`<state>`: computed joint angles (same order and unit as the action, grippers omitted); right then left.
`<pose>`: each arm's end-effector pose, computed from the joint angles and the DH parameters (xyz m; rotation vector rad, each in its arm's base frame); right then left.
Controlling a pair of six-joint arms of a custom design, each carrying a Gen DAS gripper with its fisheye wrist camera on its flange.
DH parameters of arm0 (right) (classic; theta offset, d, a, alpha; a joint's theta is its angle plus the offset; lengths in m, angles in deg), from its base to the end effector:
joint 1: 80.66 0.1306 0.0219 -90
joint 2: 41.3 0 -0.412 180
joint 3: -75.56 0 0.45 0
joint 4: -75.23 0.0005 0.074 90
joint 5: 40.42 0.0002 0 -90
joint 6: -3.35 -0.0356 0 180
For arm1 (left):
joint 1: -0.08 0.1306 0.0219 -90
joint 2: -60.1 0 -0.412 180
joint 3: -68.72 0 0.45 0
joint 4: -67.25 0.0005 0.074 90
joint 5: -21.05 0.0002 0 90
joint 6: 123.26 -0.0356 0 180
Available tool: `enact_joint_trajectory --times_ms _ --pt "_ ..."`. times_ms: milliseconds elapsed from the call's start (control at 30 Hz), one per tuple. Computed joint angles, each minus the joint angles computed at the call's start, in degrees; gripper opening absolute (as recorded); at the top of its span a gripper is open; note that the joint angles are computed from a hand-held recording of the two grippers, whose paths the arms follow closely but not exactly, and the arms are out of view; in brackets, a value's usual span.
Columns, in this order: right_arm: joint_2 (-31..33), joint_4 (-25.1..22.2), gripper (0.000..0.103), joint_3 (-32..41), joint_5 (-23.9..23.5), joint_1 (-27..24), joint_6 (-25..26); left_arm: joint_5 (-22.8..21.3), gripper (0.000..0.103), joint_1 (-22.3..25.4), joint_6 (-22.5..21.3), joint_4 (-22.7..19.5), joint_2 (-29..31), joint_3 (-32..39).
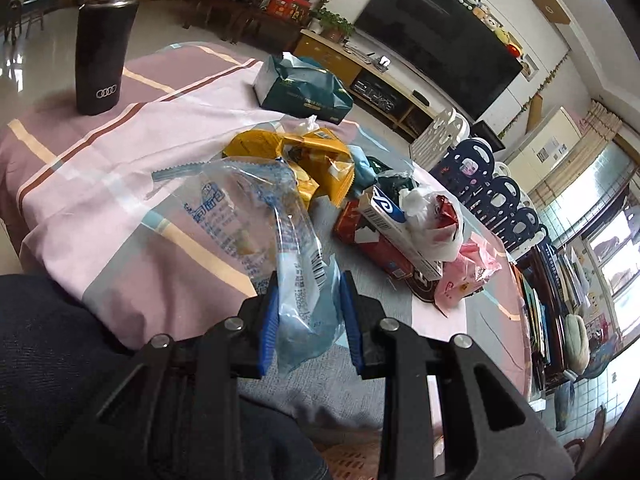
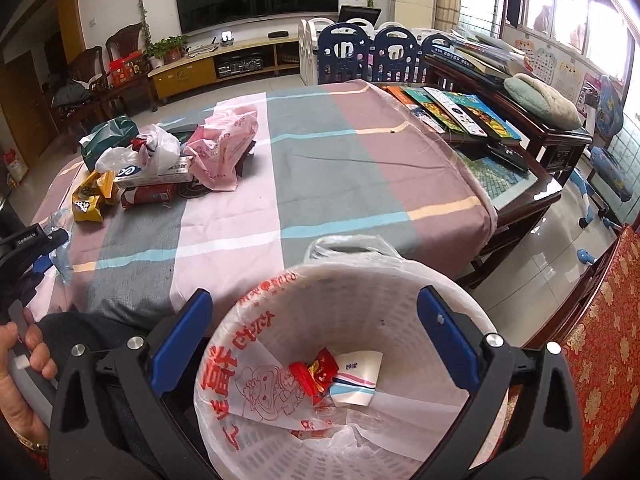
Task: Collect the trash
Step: 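Grasp the clear plastic bag with the left gripper while the right gripper grasps the white bag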
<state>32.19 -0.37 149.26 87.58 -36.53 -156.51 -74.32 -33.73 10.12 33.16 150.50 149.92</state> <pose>0.2886 0.2488 0.4285 0.6497 2.3600 -0.1958 0.4573 -0.3029 0.3955 -0.2477 2.3788 -0.5565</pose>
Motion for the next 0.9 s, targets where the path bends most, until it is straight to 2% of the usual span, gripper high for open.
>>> enact_joint_trajectory --times_ms 133,233,267,300,333,400,467,633,667,833,867,900 --pt "1.5 6.8 0.100 2.2 -0.7 -4.4 5.1 0.2 0.030 0.4 1.5 -0.2 0.0 -0.2" --pt "4.8 14.3 0.100 5.0 -1.1 -7.7 11.2 0.4 0.030 0.7 2.2 -0.2 0.0 -0.4" --pt "6.2 16.0 0.098 6.1 -1.6 -8.4 13.6 0.4 0.030 0.7 2.2 -0.2 0.1 -0.4" --pt "8.2 17.3 0.091 7.5 -2.3 -9.1 16.1 0.4 0.030 0.7 2.0 -0.3 0.1 -0.3" --pt "10.4 17.8 0.087 9.2 -3.1 -9.8 18.1 0.3 0.030 0.6 1.8 -0.2 0.1 -0.3" --pt "14.0 18.7 0.072 11.8 -5.6 -11.2 20.7 0.3 0.030 0.6 1.6 -0.2 0.1 -0.3" --pt "16.9 20.3 0.069 14.0 -8.3 -12.4 22.1 0.3 0.030 0.6 1.7 -0.1 0.1 -0.4" --pt "24.4 24.5 0.070 21.0 -12.9 -13.9 27.3 -0.4 0.030 0.3 1.7 0.1 0.0 -0.4" --pt "26.0 24.6 0.074 22.4 -13.9 -14.2 28.4 -0.4 0.030 0.3 1.5 0.1 0.1 -0.4" --pt "33.2 20.1 0.076 28.9 -14.9 -14.5 31.5 -0.1 0.030 0.5 1.7 0.1 0.1 -0.4" --pt "33.4 20.4 0.071 28.8 -14.4 -14.2 32.2 -0.1 0.030 0.5 1.8 0.1 0.1 -0.4" --pt "33.1 21.4 0.049 28.3 -13.9 -14.0 33.2 -0.1 0.030 0.5 1.7 0.1 0.2 -0.4"
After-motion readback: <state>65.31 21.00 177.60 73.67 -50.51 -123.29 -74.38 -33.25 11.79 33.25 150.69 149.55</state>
